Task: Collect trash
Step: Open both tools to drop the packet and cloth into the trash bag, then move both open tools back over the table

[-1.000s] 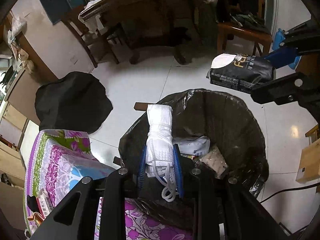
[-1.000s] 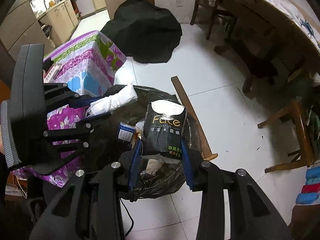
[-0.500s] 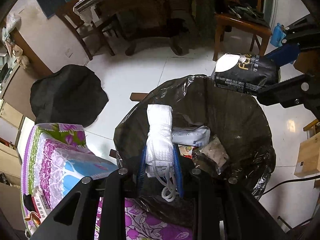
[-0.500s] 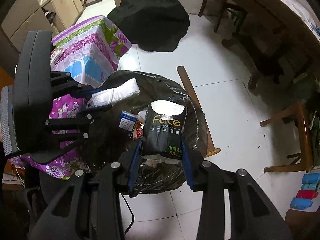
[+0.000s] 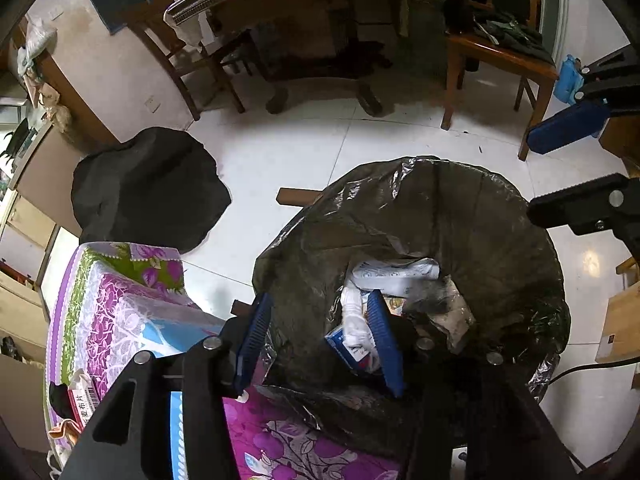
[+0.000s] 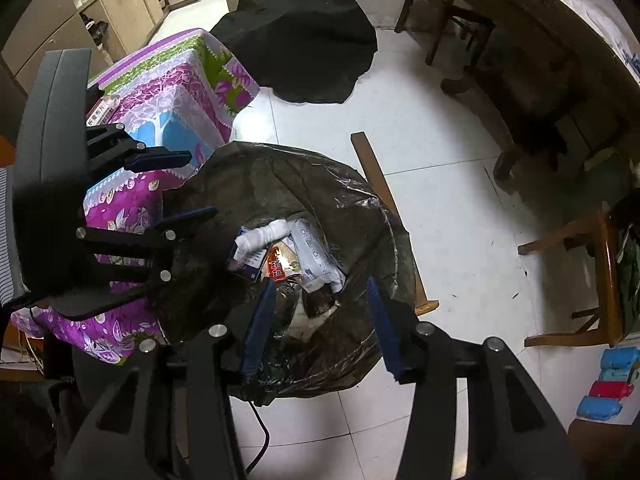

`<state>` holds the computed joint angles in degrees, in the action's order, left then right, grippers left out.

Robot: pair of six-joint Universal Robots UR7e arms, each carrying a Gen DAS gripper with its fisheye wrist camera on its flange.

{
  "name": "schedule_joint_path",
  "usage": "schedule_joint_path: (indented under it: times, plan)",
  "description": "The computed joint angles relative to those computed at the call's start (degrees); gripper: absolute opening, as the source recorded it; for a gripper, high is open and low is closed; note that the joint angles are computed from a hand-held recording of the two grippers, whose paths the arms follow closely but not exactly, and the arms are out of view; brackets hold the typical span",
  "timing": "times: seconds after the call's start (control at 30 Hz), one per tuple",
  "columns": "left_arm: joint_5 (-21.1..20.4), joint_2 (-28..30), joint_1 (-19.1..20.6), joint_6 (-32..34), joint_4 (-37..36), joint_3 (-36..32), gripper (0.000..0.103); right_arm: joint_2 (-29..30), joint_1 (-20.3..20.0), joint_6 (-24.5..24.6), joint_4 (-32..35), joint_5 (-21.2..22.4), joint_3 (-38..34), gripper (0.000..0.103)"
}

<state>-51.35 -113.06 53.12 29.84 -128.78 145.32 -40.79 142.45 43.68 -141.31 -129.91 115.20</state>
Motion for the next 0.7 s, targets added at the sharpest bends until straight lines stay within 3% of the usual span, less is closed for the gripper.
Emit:
schedule_joint_path:
  times: [0.4, 0.47, 0.7]
  plan:
    - [-0.5, -4.5, 0.8, 0.5, 0.8, 1.1, 0.051, 1.1, 0.8, 1.5, -3.2, -0.8, 0.5, 0.046]
    - [-0.8, -5.5, 0.9, 0.9, 0.7, 1.2, 0.051, 1.6, 1.4, 2.4, -5.4, -2.3, 1.0, 0.046]
    - [-0.5, -8.0, 2.0, 3.5, -6.1, 3.0, 0.051, 4.3, 5.7, 13.3, -8.2, -12.2, 1.5, 0.046]
